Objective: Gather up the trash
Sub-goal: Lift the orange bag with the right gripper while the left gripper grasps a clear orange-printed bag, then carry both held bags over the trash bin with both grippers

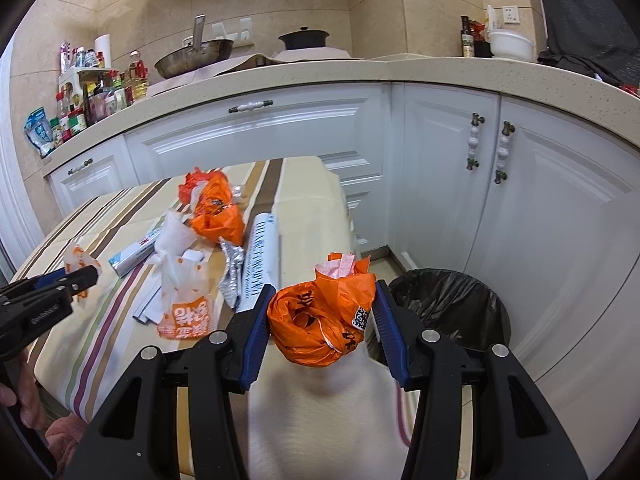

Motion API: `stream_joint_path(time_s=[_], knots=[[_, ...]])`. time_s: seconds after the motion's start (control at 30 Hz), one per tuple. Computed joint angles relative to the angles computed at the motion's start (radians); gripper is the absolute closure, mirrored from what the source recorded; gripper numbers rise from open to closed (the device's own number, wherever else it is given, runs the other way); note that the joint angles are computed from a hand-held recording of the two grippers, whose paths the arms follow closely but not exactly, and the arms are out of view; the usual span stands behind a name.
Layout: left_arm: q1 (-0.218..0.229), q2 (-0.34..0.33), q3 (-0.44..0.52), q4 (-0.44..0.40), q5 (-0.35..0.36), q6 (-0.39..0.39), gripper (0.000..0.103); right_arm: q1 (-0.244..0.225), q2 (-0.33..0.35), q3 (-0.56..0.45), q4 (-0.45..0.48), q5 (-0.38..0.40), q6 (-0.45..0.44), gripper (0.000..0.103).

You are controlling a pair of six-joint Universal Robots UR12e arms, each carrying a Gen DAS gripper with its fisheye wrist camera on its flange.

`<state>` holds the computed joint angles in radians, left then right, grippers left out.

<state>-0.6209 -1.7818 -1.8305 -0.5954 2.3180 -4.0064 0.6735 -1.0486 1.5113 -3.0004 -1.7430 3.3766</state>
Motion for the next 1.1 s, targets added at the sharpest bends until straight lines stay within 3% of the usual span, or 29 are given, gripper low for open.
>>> stream_joint_path(time_s=[0.23,0.47,0.7,0.87,1.1], knots=[[-0.010,-0.026,0.041,0.039,0.006,0.064,0.068,-0.013,-0.008,0.008,-0.008,-0.058,0.010,0.054],[-0.014,-0.097,0.133,0.158,-0.022,0.230,0.068,-0.042,-0.009,0.013,-0.013,-0.123,0.007,0.054],[-0.016,-0.218,0.295,0.245,-0.086,0.399,0.068,-0.079,0.006,-0.003,-0.015,-0.167,-0.009,0.054],[-0.016,-0.304,0.418,0.220,-0.146,0.458,0.068,-0.109,0.020,-0.017,-0.009,-0.179,-0.004,0.054],[-0.016,-0.417,0.584,0.122,-0.218,0.476,0.068,-0.148,0.042,-0.031,-0.010,-0.172,0.013,0.054]])
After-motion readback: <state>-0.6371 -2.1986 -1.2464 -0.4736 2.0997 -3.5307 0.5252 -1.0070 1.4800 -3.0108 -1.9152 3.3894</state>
